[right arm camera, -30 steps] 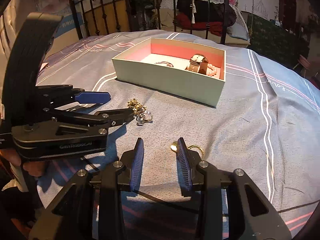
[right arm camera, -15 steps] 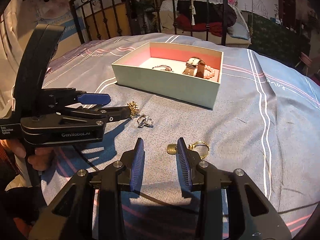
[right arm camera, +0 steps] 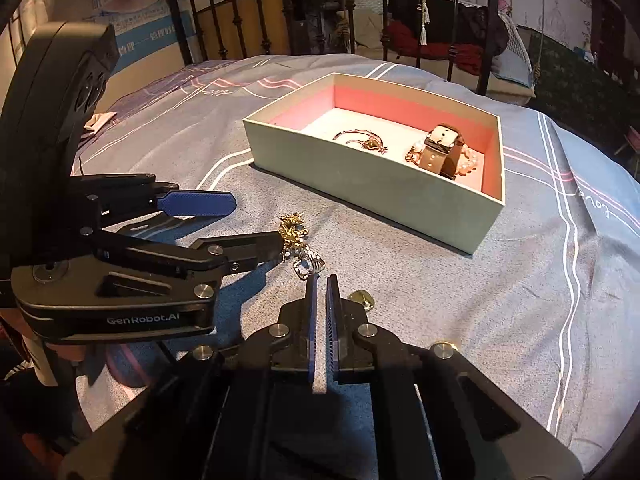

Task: Organize jewelry
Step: 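Grasp the silver clasp with right tool while left tool grasps a gold chain cluster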

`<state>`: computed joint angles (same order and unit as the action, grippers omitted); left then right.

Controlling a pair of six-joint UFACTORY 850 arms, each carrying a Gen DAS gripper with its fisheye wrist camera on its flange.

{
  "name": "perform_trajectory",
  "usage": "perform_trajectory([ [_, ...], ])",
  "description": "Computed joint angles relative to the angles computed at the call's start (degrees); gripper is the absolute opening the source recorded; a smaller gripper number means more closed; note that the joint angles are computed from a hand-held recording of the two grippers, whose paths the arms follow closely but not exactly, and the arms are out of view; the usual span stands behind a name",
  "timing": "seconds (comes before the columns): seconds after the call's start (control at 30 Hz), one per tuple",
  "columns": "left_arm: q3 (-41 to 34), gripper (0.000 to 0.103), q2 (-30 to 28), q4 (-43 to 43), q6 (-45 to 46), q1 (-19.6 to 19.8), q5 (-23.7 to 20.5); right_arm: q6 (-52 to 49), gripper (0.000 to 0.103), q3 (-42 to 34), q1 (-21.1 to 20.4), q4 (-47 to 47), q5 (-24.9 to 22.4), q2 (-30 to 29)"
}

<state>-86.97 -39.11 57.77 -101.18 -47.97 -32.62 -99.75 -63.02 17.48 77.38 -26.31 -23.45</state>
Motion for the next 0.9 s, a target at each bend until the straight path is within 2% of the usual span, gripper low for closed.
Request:
perform_trajectory([
  [0.17,-2.02,0.056,-1.31,-1.34,1.72,0.01,0.82,0.82,0.006,0.41,-0.42,-1.00,0.04,0.08],
  [0.23,-3.24,0.052,-2.12,-2.52,3.11,-0.02,0.09,1.01,0.006,0.27,-0.26,-1.33,0.13,0.02],
  [0.33,-4.14,0.029,-2.80,-3.23,4.31,-0.13,-0.98,0.78,0.006,0.27,-0.17,-0.87,0.05,0.00],
  [0.37,-3.70,0.016,-2.52,-2.86,3.71,-0.04,-0.51,0.70,0.006,0.26,-0.14,-0.68,0.11,-0.03],
  [0.47,-1.40,0.015,-1.13,-0.40,-0.28,0.23,1.65,0.61,0.006,0.23,-0.08,-0.38,0.07,0.00],
  [0.67,1.97,0.015,1.01,2.96,-5.29,-0.29,1.74,1.77,0.007,-1.34,0.91,-1.58,0.58,-0.59],
  [0.7,2.57,0.015,1.42,3.26,-6.13,-0.30,1.90,2.24,0.008,-1.68,1.23,-2.12,1.04,-0.77],
  [0.73,3.01,0.015,1.74,3.40,-6.67,-0.31,1.90,3.91,0.019,-2.37,1.63,-3.63,1.62,-1.19],
  [0.77,3.21,0.015,1.92,3.18,-6.70,-0.26,1.92,5.55,0.040,-2.99,1.98,-5.11,2.13,-1.60],
  [0.8,3.30,0.015,2.03,2.96,-6.77,-0.26,1.57,5.70,0.046,-3.25,2.23,-5.26,2.73,-1.78],
  [0.9,3.92,0.015,2.46,3.14,-7.77,-0.09,1.72,9.50,0.044,-4.98,2.53,-8.63,2.17,-3.01],
])
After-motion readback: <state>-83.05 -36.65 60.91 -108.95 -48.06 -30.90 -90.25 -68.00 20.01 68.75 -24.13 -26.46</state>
